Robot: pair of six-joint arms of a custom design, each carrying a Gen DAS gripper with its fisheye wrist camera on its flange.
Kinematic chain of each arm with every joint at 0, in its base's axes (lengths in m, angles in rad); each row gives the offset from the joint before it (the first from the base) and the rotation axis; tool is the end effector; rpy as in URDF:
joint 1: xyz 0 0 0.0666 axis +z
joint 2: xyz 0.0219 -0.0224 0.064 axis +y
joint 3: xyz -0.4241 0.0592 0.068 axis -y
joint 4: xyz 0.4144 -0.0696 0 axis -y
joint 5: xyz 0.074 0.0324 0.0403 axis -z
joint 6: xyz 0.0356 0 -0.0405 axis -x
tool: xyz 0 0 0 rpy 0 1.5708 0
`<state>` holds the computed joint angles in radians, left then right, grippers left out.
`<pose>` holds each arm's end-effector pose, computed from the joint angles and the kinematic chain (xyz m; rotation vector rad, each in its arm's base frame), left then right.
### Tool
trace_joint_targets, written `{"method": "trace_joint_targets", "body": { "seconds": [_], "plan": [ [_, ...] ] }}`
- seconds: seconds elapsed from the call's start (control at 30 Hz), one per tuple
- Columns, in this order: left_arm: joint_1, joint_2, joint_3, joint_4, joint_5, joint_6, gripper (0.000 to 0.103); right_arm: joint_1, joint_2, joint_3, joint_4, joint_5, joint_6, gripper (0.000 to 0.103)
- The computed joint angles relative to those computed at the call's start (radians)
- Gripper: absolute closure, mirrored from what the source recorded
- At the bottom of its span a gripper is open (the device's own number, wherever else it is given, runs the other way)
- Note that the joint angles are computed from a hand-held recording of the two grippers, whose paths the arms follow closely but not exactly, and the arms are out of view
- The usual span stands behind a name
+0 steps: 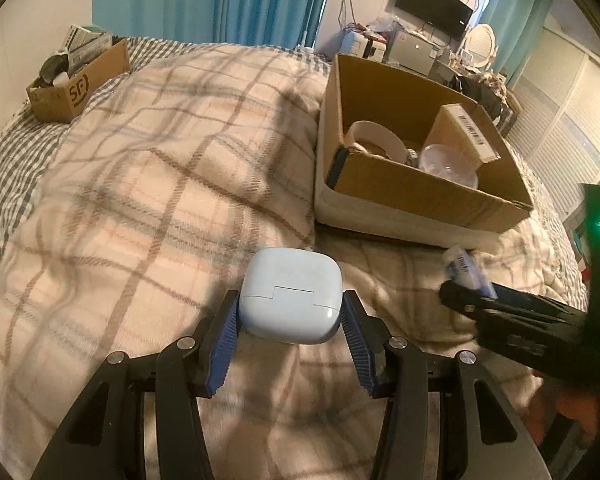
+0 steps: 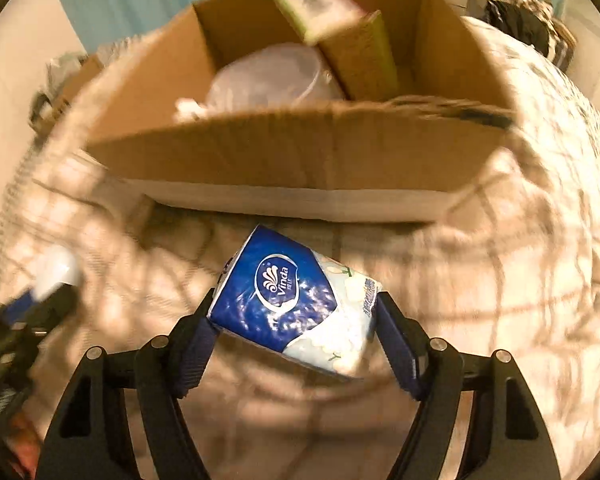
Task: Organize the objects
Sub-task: 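Grasp the white earbud case with the left gripper while the right grasps the blue tissue pack, then carry the earbud case and tissue pack into the box and open both grippers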
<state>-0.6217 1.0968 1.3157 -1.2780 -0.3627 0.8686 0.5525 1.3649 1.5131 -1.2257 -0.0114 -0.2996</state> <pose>0.2881 -0.1914 0.5353 -0.4310 2.4902 -0.1075 0.3944 0.2432 0.5242 -0.3420 2.6600 0.2930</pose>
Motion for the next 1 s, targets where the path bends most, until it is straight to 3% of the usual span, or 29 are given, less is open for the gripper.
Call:
{"method": "trace_joint_targets", "body": {
  "seconds": [0.23,0.5,0.77,1.0],
  "plan": [
    [-0.077,0.004,0.074,-0.079,-0.063,0.034,0.052,-0.027,-0.133,-0.019,0.012,-0.026,0.000,0.029],
    [-0.145,0.028,0.177,-0.118,-0.123,0.034,0.052,0.053,-0.179,0.105,-0.007,0.052,0.031,0.029],
    [-0.121,0.096,0.306,-0.090,-0.138,-0.109,0.052,0.025,-0.120,0.240,-0.020,0.076,0.100,0.029],
    [-0.021,0.187,0.396,-0.033,-0.070,-0.242,0.052,-0.068,0.001,0.379,-0.028,0.049,0.163,0.029]
  ]
}}
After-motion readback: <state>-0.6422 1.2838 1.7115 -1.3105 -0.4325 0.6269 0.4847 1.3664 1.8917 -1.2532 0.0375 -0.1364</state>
